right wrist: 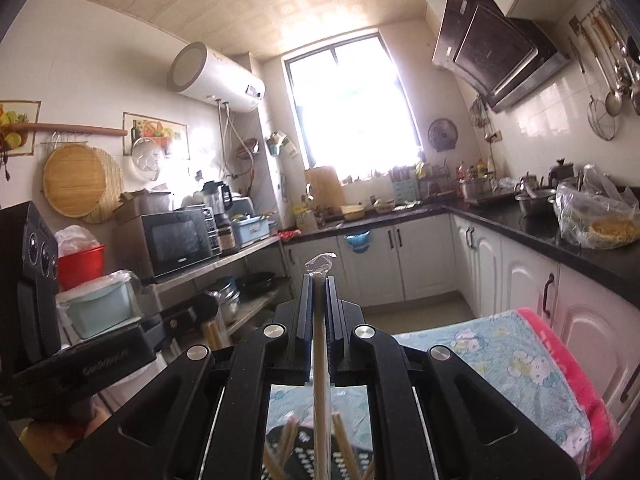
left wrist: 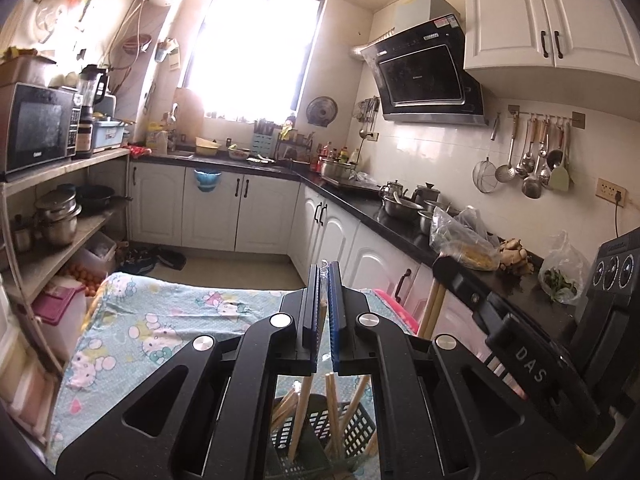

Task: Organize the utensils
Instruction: 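Lift the held chopsticks high with both tools and carry them over the caddy, then lower the chopsticks into the caddy slots and open both tools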

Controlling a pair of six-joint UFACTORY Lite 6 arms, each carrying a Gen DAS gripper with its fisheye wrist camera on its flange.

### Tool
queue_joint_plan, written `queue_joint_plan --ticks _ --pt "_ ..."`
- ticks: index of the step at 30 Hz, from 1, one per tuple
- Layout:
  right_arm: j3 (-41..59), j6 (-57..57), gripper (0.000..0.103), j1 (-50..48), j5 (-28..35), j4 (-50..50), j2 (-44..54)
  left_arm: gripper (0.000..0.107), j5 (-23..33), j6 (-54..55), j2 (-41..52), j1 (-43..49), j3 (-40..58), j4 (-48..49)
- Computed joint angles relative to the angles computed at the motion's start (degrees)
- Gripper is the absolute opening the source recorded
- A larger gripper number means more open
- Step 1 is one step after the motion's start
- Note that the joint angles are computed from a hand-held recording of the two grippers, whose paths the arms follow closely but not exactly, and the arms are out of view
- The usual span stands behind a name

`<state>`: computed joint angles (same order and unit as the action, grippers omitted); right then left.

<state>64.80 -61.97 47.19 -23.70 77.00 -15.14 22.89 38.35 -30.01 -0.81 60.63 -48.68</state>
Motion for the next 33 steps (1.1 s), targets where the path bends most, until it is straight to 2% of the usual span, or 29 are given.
queue_joint_plan --ticks 6,10,22,24,26,27,28,33 --pt "-3.04 15.63 0.006 -0.70 -5.09 -15.47 2.44 0.002 -0.48 8.89 1.25 1.75 -2.60 -8.68" --pt "-5.10 21.38 0.006 -1.30 -7.02 -20.83 3.85 0.002 -1.27 13.73 1.57 1.62 -4.40 -13.46" --pt "-7.13 26.68 0.007 -2.89 -5.18 -22.53 6.37 0.002 -0.64 20.41 3.17 2.33 -8.67 -19.97" --pt "-7.76 26.91 0.009 -2.93 -5.06 -22.09 5.90 0.002 -0.70 20.27 3.02 2.37 -9.26 -19.68" --pt "-8.59 27.12 0.026 -3.06 -4.87 -21.29 5.21 0.009 -0.54 19.95 2.73 2.58 -9.84 -19.36" --pt "-9.30 27.88 0.030 -3.13 -5.03 -21.39 4.61 0.012 -0.81 19.36 2.47 2.54 -10.13 -18.83" --pt "-9.86 28.37 0.033 -3.26 -4.93 -21.54 4.05 0.019 -0.71 19.17 2.20 2.79 -10.43 -18.67" --pt "-11.96 26.35 0.037 -3.46 -4.15 -18.34 1.67 0.034 0.09 16.75 0.60 3.62 -11.81 -16.45"
